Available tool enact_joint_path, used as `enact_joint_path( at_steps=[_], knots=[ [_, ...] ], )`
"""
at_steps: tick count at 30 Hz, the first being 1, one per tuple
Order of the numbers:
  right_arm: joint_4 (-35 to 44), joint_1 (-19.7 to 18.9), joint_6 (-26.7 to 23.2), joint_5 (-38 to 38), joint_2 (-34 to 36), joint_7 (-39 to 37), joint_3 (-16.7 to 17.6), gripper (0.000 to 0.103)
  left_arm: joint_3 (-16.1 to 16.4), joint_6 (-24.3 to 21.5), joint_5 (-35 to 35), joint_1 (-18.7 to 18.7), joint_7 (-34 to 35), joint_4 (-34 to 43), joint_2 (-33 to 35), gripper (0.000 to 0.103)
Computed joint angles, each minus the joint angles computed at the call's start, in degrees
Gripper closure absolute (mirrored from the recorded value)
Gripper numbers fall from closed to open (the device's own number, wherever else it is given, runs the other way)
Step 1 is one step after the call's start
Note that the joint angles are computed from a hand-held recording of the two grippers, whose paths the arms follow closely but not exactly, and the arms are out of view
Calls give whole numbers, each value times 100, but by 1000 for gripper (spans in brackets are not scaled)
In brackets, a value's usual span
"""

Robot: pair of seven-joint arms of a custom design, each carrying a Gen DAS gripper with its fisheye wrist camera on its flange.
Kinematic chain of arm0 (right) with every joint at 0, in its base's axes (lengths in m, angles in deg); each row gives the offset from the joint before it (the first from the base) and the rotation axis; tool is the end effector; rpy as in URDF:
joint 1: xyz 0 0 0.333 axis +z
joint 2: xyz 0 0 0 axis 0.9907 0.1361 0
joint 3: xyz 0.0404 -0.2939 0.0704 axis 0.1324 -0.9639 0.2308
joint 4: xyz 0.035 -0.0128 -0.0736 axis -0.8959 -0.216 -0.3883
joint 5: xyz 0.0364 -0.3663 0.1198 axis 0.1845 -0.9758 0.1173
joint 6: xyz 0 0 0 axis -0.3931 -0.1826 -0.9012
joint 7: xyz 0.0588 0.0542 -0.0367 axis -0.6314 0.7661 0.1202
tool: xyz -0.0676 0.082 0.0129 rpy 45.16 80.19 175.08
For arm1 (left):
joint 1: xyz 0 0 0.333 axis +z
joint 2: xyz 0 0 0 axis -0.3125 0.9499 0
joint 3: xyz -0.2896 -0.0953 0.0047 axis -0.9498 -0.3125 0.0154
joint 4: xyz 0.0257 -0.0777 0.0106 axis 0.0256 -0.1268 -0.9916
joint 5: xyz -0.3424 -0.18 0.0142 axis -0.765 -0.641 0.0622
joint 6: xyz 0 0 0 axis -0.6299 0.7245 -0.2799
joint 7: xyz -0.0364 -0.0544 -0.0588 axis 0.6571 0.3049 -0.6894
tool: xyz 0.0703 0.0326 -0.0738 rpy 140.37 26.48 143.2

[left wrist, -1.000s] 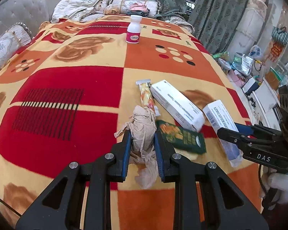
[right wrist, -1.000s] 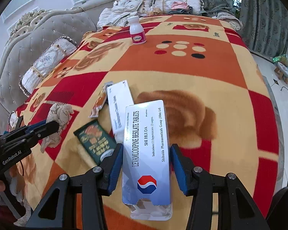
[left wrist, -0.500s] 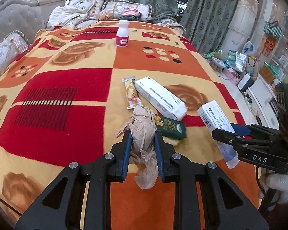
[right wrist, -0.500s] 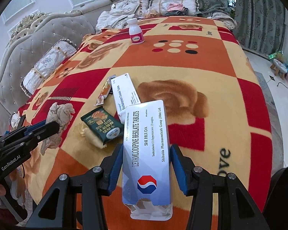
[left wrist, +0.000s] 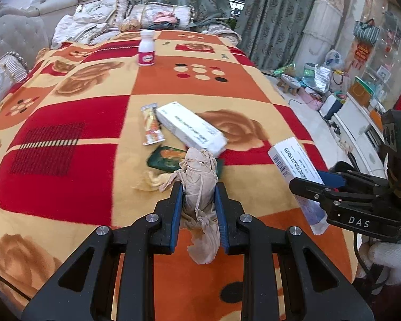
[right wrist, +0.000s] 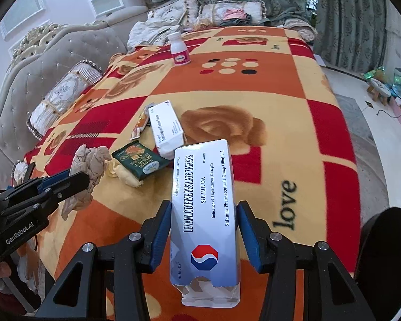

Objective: Collect trash
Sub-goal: 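Carry the tissue with the left tool while the right tool carries the tablet box over the bin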

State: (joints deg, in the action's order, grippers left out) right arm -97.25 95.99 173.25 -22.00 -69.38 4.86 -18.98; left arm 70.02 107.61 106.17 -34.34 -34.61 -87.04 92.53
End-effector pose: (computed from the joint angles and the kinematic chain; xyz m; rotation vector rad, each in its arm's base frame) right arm 0.6005 0.1961 0.5125 -2.0787 1.4935 -0.1672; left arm 0.5365 -0.3019 0.5325 -1.9073 1.8006 -0.8320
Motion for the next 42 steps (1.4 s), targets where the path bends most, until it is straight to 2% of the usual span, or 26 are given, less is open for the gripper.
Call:
enact_joint_path(
  at_steps=[28, 42],
  knots=[
    [-1073, -380, 212, -192, -925, 248, -396, 55, -28, -187, -492, -800, 825, 1559, 1257, 81],
    [-1423, -716, 227, -432, -1222, 450, -640, 55, -10, -600, -965, -1298, 1529, 3237, 2459, 81]
  ],
)
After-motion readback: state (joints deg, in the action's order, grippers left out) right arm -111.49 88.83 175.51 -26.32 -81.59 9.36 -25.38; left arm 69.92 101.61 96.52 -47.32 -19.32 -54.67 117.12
